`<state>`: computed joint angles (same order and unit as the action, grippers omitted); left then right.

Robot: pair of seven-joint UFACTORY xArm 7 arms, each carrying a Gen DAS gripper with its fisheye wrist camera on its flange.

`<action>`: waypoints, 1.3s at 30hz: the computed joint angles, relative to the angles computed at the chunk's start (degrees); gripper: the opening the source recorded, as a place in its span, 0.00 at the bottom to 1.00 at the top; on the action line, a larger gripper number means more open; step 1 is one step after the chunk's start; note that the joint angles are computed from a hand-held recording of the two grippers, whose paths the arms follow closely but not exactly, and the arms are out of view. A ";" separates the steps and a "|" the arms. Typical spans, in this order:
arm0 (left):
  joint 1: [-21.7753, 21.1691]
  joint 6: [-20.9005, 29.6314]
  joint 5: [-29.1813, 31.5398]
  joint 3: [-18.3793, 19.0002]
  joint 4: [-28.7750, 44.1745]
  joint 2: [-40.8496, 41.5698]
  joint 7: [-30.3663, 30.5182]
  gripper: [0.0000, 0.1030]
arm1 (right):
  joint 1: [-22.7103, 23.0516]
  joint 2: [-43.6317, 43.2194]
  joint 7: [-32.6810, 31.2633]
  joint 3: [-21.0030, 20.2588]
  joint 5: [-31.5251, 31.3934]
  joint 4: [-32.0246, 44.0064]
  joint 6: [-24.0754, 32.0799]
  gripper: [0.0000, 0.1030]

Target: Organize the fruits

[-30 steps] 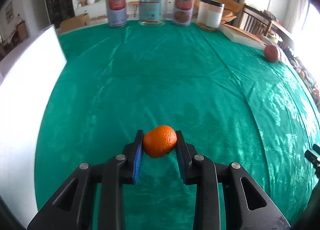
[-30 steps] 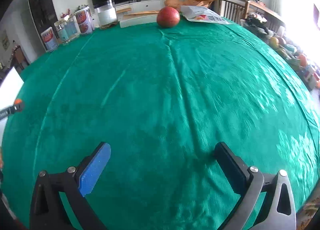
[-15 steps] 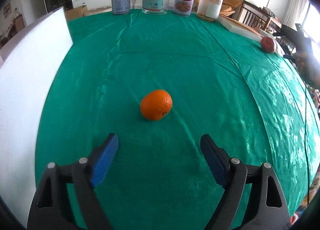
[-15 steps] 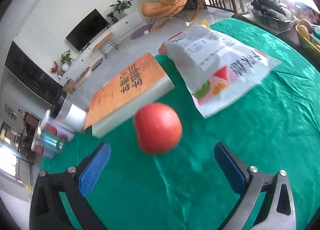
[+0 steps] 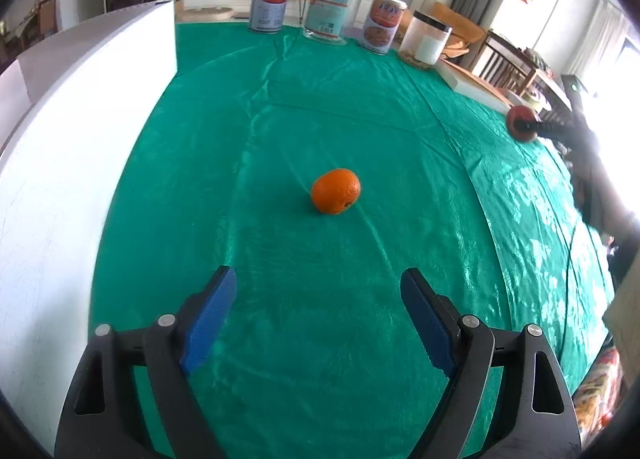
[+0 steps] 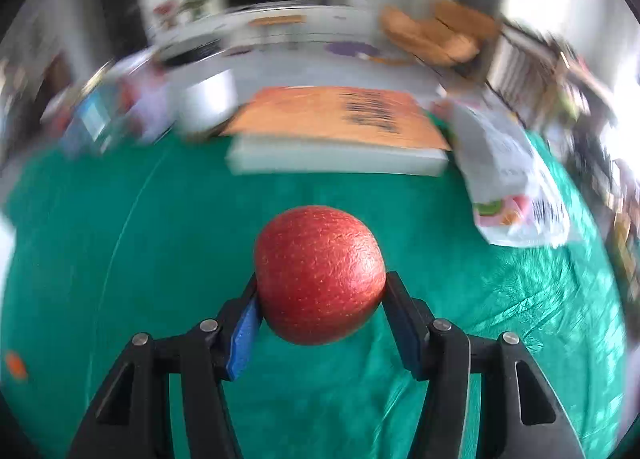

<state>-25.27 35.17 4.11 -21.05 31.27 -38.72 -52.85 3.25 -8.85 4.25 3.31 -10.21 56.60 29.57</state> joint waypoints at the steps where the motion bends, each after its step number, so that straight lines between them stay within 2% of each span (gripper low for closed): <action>1: -0.15 0.07 -0.16 0.05 -0.13 -0.24 -0.10 0.83 | 0.52 -2.69 0.41 1.78 -3.93 -3.01 -0.51 0.56; 2: -0.40 0.13 -0.43 0.04 -0.37 -0.67 -0.33 0.83 | 1.14 -6.32 1.13 4.27 -8.58 -6.90 -1.03 0.56; 4: -0.89 -0.16 -1.00 0.23 -0.73 -1.23 -0.51 0.83 | 2.93 -12.54 1.31 8.54 -13.98 -13.53 -1.65 0.56; 8: -1.92 -0.13 -1.94 0.30 -1.18 -2.27 -0.50 0.83 | 4.07 -21.64 7.41 18.13 -22.89 -23.24 -2.23 0.57; 9: -2.12 -0.01 -2.13 0.28 -1.19 -2.57 -0.51 0.83 | 5.14 -23.62 8.09 18.76 -23.04 -24.89 -2.30 0.57; 11: -2.30 -0.11 -2.31 0.19 -1.16 -2.92 -0.46 0.83 | 9.18 -25.32 6.84 16.48 -18.50 -26.04 -1.25 0.57; 14: -2.32 -0.05 -2.39 0.03 -0.81 -2.37 -0.21 0.83 | 12.41 -25.47 5.39 13.24 -11.58 -25.49 0.95 0.58; 15: -2.49 0.03 -2.55 0.11 -0.78 -2.11 -0.04 0.83 | 14.05 -25.92 4.20 11.05 -8.20 -25.43 1.77 0.59; 17: -3.26 -0.19 -3.36 0.51 -1.11 -1.76 0.33 0.83 | 16.39 -27.43 2.17 7.86 -2.23 -25.41 3.24 0.63; 18: -3.53 -0.64 -3.70 0.68 -1.44 -1.56 0.48 0.84 | 17.01 -29.15 2.16 7.08 0.36 -25.93 4.25 0.69; 21: -2.75 -1.11 -3.24 -0.69 -1.77 -0.39 -0.90 0.88 | 17.25 -36.68 6.21 7.04 6.60 -29.56 6.77 0.83; 23: -1.17 -1.03 -1.05 -2.91 -1.39 0.60 -2.84 0.91 | 17.45 -42.04 11.15 7.32 10.96 -33.49 7.78 0.83; 26: 0.89 2.04 3.77 -6.20 1.44 3.48 -4.98 0.96 | 17.06 -47.42 18.44 12.13 11.74 -38.05 8.46 0.83; 29: 2.61 5.71 9.92 -10.13 4.49 7.10 -5.54 1.00 | 17.08 -48.23 25.84 16.21 10.84 -40.31 8.60 0.83; 32: 0.71 4.22 12.50 -8.78 3.17 6.48 -7.73 0.99 | 17.98 -51.24 28.78 14.71 9.62 -42.60 4.95 0.83; 37: -0.69 4.26 13.45 -7.49 2.85 6.48 -8.48 0.99 | 14.96 -47.04 24.37 9.70 5.96 -39.99 0.18 0.83; 39: -1.21 4.01 13.47 -6.97 2.49 6.24 -8.38 0.99 | 14.01 -44.18 22.62 9.16 5.41 -38.99 0.65 0.83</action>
